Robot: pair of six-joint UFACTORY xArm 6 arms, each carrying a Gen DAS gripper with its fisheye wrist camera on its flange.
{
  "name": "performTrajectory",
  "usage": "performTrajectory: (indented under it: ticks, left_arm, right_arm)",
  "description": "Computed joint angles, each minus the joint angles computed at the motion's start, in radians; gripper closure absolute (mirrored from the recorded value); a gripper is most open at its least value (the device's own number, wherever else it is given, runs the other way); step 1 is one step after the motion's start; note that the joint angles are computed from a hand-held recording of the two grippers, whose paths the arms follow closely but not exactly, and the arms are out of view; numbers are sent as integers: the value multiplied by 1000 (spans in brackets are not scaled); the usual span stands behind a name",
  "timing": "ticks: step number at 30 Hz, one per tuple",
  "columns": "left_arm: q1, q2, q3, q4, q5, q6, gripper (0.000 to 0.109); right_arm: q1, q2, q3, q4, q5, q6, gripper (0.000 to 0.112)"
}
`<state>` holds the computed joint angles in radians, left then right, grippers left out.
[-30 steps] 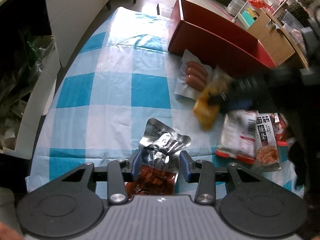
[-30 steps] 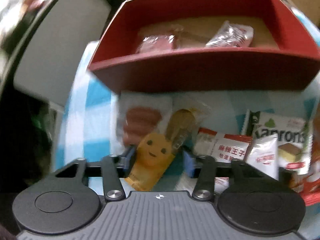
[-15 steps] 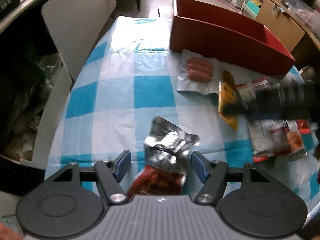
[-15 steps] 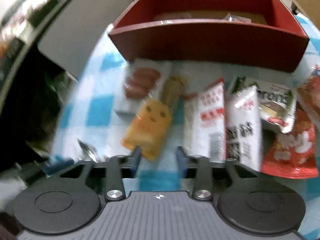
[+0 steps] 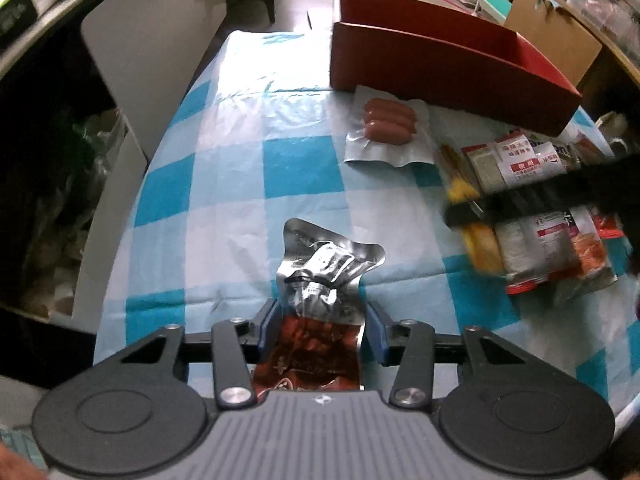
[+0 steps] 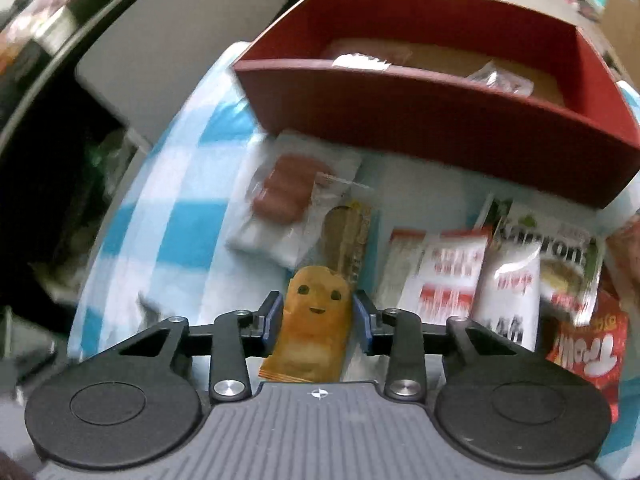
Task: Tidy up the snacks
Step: 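Grasp the yellow cartoon-face snack bar with the right tool while the left holds the foil packet, then lift the yellow snack bar with the right tool while the left holds the foil packet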
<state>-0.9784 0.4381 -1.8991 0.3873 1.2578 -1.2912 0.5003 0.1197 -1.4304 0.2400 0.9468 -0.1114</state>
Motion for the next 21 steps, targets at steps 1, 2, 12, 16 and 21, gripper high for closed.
performTrajectory:
  ticks: [1,2,12,16,21]
  left_arm:
    - [-2,-13,19,1,-6,-7,69]
    - [-4,-18,27,2,-8,-9,69]
    - [-22,80,-113,41,110,19,33]
    - [-26,75,-109,42,104,-16,50]
    - [-39,131,-216,36,170,5,68]
  right_arm:
    - [2,-32,35,-5,-1,-19,70]
    - [2,-66,73,2,0,-41,71]
    - [8,-175,216,-1,-48,-106,61]
    - [26,-198,251,-50,-95,-136,60]
    - [24,-203,253,-47,-93,-163,70]
